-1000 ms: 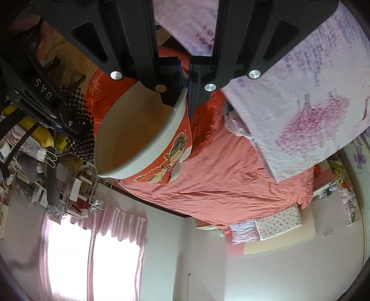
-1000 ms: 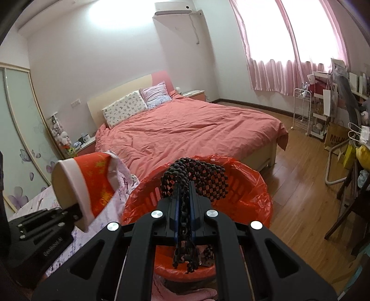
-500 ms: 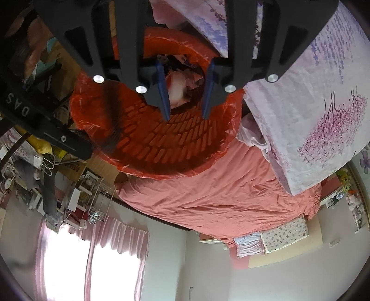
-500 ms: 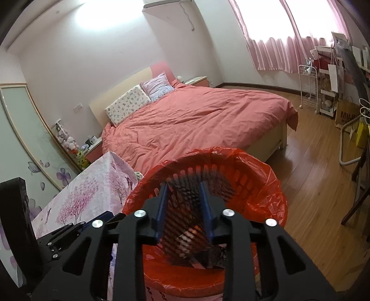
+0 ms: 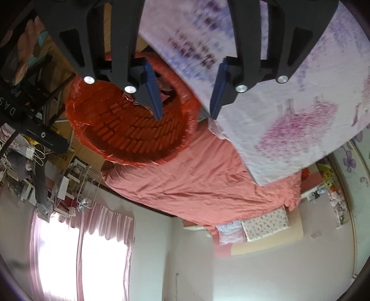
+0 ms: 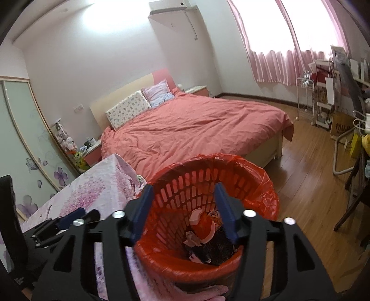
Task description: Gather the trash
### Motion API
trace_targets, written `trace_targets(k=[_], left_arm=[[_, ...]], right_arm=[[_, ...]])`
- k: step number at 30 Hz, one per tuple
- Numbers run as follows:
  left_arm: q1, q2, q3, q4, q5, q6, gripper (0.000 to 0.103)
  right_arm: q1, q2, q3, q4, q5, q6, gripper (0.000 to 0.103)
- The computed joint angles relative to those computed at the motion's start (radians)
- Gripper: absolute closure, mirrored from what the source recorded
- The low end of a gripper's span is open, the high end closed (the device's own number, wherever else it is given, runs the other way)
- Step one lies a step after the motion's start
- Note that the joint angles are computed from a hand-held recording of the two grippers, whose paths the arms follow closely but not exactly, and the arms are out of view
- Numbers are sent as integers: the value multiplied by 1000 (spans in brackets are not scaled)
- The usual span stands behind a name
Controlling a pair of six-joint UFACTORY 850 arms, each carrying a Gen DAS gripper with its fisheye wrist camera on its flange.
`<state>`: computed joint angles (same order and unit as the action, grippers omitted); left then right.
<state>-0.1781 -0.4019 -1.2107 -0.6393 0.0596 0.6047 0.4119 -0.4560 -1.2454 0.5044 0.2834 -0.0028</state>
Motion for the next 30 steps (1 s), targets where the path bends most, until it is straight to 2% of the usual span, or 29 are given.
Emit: trace_targets(k=[3,6,7,10,13,17,21,28,30], left_arm=[[13,94,102,142,50,-139,44],[20,198,219,140,120,-132,32],[22,228,255,140,142,-126,26],[22,341,393,99,247,-82,12],[19,432,503,48,322,-59,4],[19,523,607,-25,361,-44,4],[18,589,680,-121,392,-9,4],[33,673,761,-239,409,15,4],[36,683,771,-256,409,24,4]], right_arm=[[40,56,69,91,59,-82,32],[76,97,124,158,109,-134,16],[88,107,139,178,128,-150,7],[149,141,189,333,217,-313,2],[213,146,205,481,322,-504,2],[276,154,235,540,423,-588,2],[322,150,240,626,488,-677,2],[349,176,268,681,467,-671,2],[363,167,256,737,496,-723,2]])
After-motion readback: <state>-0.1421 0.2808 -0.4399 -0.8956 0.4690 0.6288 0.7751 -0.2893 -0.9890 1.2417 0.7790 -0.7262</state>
